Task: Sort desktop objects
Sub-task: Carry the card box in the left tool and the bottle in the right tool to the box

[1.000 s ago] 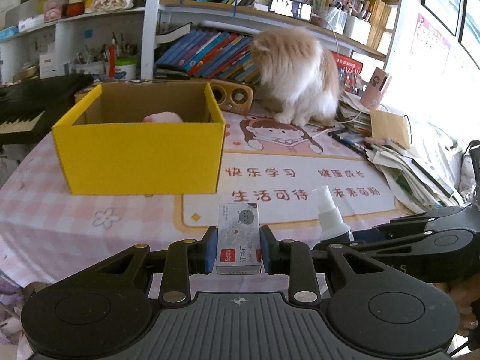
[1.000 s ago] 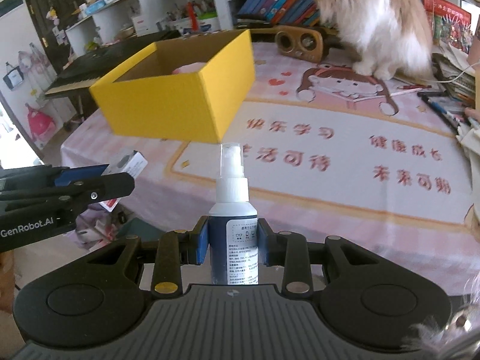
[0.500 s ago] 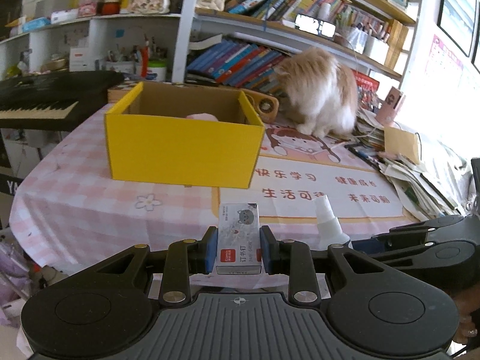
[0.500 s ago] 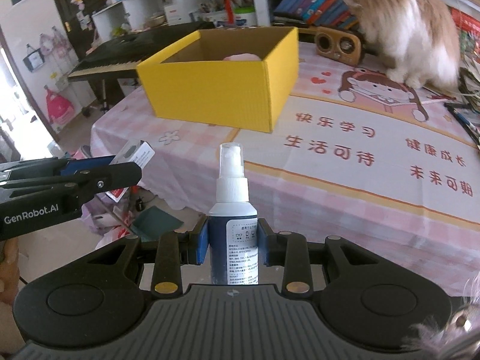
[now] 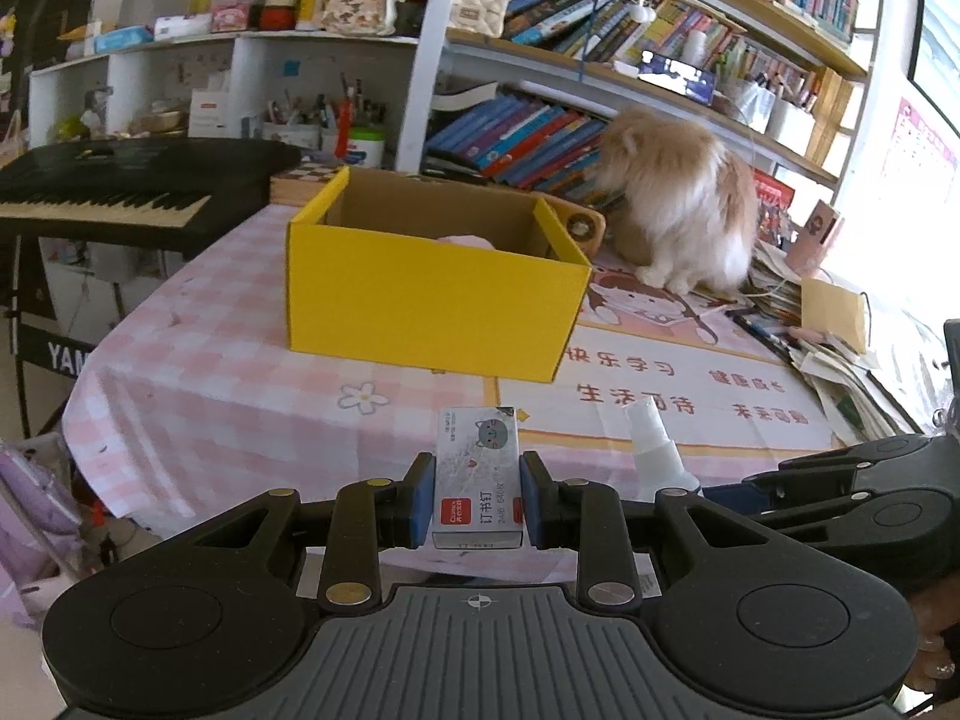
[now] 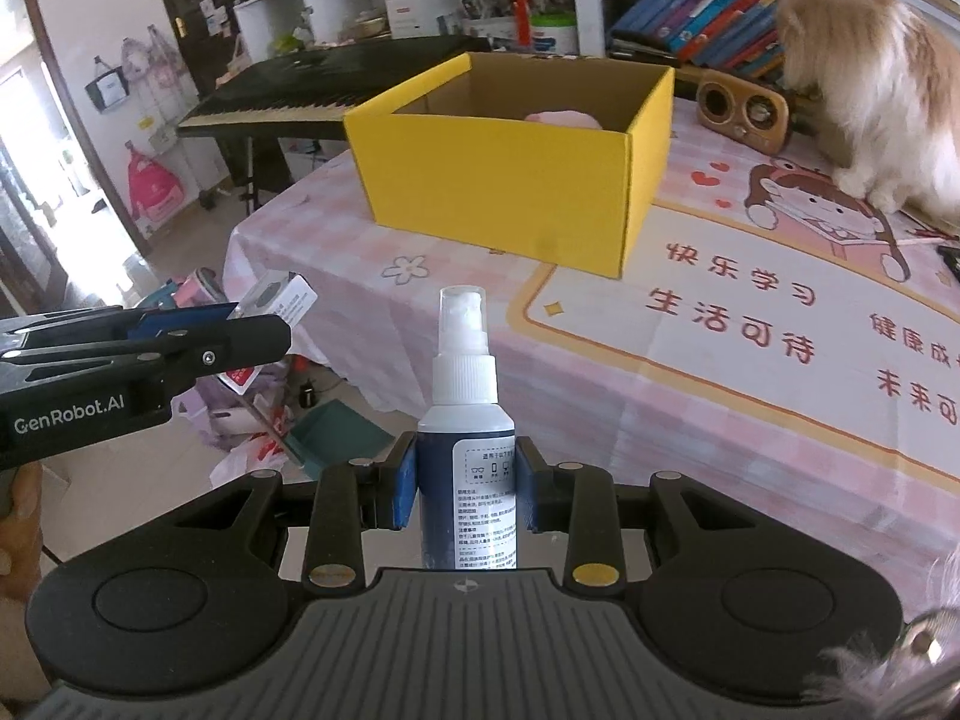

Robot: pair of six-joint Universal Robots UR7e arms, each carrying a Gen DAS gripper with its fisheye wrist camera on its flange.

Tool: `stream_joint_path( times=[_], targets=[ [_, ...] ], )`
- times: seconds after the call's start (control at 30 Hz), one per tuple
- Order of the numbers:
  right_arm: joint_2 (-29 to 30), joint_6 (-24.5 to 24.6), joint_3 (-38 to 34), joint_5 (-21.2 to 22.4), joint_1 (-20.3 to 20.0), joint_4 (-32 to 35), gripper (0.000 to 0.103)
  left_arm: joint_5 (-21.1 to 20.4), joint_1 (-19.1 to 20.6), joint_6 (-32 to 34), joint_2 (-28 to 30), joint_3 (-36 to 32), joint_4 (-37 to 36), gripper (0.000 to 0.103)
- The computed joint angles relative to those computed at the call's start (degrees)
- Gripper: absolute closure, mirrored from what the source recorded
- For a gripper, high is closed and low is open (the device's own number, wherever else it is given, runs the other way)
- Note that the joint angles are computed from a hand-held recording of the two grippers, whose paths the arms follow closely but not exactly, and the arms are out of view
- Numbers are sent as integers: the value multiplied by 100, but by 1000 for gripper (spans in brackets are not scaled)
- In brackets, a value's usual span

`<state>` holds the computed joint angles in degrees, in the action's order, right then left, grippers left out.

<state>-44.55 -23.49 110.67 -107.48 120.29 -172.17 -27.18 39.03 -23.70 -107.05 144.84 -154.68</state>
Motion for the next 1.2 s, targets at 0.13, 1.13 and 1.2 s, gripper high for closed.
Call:
stream_joint_path(
  times=[0.13,1.13,1.2],
  targets=[
    [50,-51,-75,38,30,90,73,47,-4,-89,-104,16,117,75],
    [375,-426,-971,415,21,496,73,193,374,1220,835,-421,-1745,75],
    [417,-498,-1115,454,0,524,73,166,464,1616,1062,-565,-2192,75]
  ],
)
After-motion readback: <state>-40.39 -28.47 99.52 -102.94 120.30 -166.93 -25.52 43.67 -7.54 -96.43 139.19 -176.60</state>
